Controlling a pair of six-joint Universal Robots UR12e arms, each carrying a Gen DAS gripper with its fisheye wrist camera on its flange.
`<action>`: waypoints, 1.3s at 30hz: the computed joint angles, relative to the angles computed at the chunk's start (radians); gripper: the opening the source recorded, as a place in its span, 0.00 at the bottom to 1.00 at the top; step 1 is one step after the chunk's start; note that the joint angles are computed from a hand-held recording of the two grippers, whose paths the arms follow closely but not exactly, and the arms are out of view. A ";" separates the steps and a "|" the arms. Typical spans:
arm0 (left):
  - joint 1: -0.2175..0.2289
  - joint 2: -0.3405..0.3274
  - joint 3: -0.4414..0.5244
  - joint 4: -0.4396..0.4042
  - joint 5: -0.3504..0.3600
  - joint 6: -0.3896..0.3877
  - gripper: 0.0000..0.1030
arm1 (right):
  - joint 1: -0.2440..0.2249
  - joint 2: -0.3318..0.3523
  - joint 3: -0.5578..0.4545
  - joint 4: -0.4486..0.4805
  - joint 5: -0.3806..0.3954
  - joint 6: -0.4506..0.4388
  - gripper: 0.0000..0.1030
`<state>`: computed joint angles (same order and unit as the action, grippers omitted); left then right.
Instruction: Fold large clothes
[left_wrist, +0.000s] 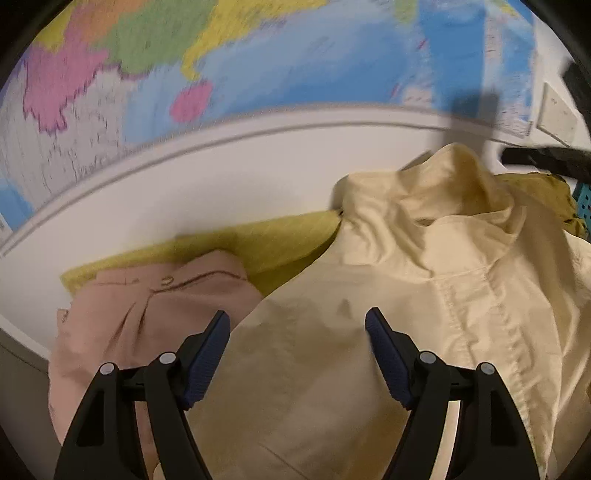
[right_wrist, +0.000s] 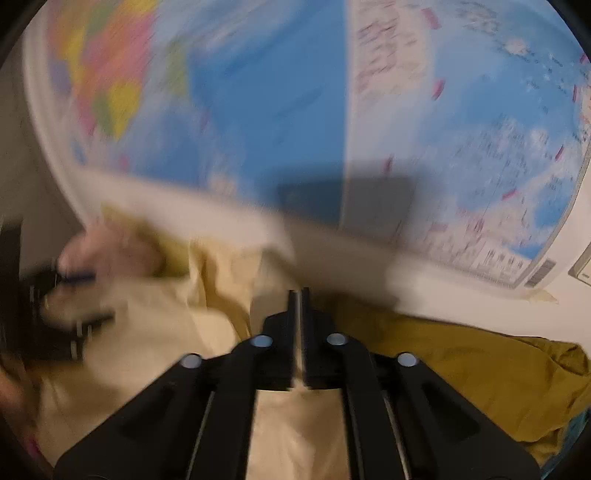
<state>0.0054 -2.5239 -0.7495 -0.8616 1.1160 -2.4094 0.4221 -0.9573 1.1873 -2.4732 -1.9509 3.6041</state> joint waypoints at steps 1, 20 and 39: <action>0.001 -0.004 0.003 0.008 0.008 -0.006 0.71 | 0.007 -0.006 0.013 0.012 -0.029 -0.006 0.44; -0.001 -0.053 0.050 0.065 0.043 -0.055 0.73 | -0.082 -0.156 0.314 -0.176 0.157 0.260 0.29; 0.061 0.174 -0.262 0.048 -0.329 0.069 0.76 | 0.218 -0.544 0.823 -0.108 -0.182 0.910 0.85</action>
